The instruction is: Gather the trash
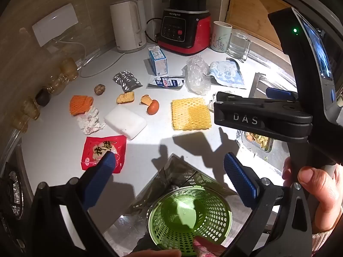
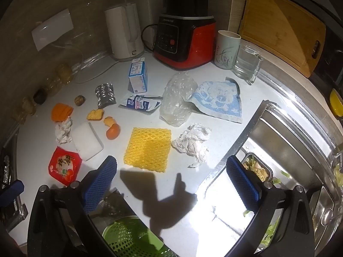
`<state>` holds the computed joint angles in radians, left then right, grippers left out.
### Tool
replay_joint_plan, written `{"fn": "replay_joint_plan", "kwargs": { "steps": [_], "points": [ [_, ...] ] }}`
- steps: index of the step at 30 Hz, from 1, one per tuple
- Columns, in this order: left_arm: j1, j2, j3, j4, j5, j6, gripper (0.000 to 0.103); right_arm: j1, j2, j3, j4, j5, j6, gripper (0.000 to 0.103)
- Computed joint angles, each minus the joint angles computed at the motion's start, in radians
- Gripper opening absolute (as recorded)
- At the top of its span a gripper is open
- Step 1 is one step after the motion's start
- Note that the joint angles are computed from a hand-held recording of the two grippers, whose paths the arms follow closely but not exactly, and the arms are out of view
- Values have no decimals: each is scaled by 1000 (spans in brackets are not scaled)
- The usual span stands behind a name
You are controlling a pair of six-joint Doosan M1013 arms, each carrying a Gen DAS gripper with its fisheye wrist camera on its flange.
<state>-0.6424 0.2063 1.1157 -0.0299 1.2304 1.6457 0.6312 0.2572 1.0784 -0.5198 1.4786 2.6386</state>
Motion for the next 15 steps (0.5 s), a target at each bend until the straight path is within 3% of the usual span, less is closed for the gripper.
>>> {"fn": "replay_joint_plan", "kwargs": {
  "steps": [15],
  "points": [
    [0, 1, -2, -2, 4, 2, 97, -2, 0, -3, 3, 3, -2, 101]
  ]
}}
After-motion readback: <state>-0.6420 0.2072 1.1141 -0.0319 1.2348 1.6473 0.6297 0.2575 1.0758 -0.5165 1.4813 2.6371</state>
